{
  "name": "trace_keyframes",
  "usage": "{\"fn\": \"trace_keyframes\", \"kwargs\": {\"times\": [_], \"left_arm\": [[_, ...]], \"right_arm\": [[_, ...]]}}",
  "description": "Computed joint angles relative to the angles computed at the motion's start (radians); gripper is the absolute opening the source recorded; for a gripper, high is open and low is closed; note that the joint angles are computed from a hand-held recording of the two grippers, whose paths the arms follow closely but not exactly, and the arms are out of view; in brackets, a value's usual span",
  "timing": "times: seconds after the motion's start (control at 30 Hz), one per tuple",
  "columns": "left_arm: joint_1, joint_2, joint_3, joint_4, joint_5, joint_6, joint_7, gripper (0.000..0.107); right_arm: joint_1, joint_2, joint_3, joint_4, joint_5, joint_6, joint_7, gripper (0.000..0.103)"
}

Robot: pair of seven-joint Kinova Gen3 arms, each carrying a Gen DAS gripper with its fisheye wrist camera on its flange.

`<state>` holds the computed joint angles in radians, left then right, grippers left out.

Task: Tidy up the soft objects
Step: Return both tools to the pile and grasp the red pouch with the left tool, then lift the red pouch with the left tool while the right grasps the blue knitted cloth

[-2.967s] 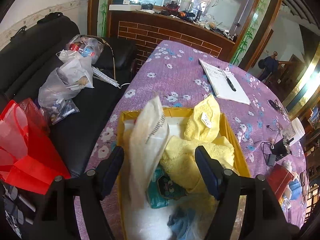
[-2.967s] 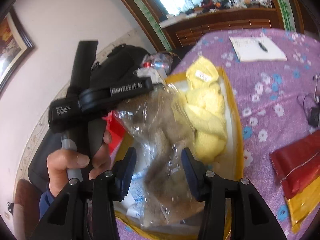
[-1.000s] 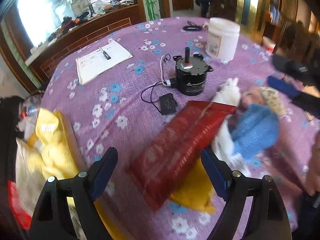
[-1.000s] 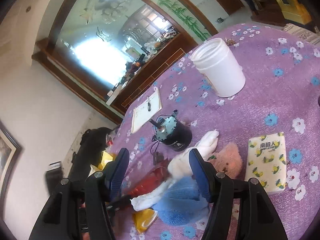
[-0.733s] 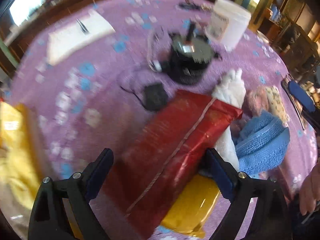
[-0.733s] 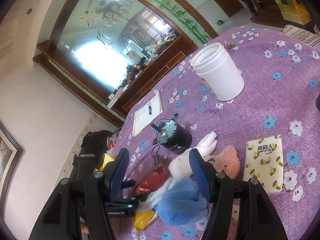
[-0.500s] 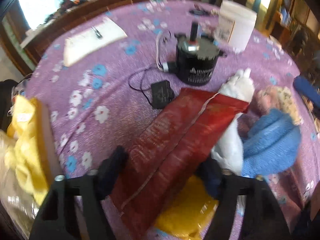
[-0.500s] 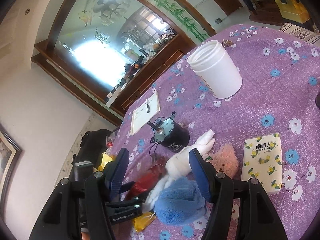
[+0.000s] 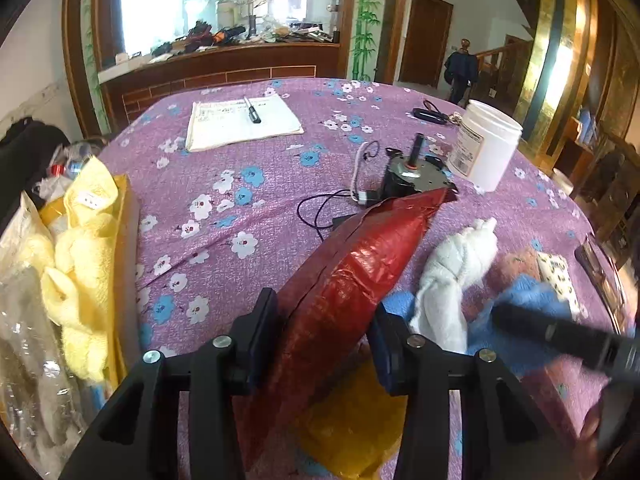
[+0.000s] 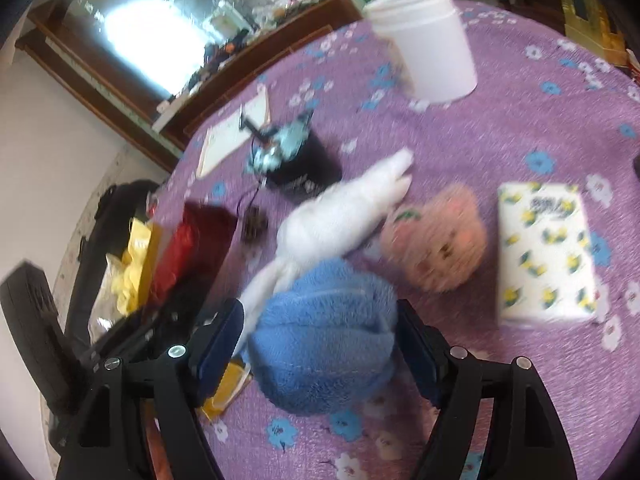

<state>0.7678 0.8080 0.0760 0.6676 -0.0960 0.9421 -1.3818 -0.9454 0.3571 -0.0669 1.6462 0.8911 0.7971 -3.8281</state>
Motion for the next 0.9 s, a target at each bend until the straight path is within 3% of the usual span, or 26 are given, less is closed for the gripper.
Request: {"fn": "trace_keyframes", "kwargs": {"times": [0.07,0.1,0.13,0.23,0.37,0.5,0.6,0.8,0.9], "left_arm": [[-0.017,0.034,0.016,-0.056,0.021,0.042,-0.013,0.049],[-0.024,0.039,0.022,-0.061,0.032,0.043,-0.019,0.047],[-0.026,0.033,0.022,-0.047,0.039,0.031,-0.023,0.044],[-0.014,-0.017,0.004,0.056,0.028,-0.067,-0.014,0.034],[-0.06,-0.082,0.047,0.184,0.068,-0.193,-0.022,0.029],[-0.132,-0.135,0.131,0.295,0.151,-0.315,-0.106,0.025],[-0.142,-0.166,0.15,0.356,0.175,-0.393,-0.156,0.025],[-0.138,-0.188,0.159,0.395,0.187,-0.441,-0.203,0.024],[-0.126,-0.202,0.146,0.419,0.18,-0.471,-0.21,0.023]], "right_arm": [[-0.016,0.012,0.002,-0.015,0.014,0.032,0.009,0.078],[-0.026,0.013,0.003,-0.019,0.03,0.047,0.014,0.068],[-0.024,0.012,-0.013,-0.025,0.05,0.06,0.031,0.05],[-0.078,0.023,-0.016,-0.058,0.13,0.159,0.034,0.048],[-0.187,0.009,0.04,-0.024,0.281,0.24,-0.092,0.048],[-0.148,0.021,-0.043,-0.036,0.332,0.336,-0.138,0.048],[-0.163,0.005,-0.044,0.011,0.381,0.359,-0.255,0.048],[-0.167,-0.001,-0.103,0.054,0.458,0.496,-0.405,0.049],[-0.244,0.018,-0.05,0.042,0.48,0.598,-0.428,0.049]]}}
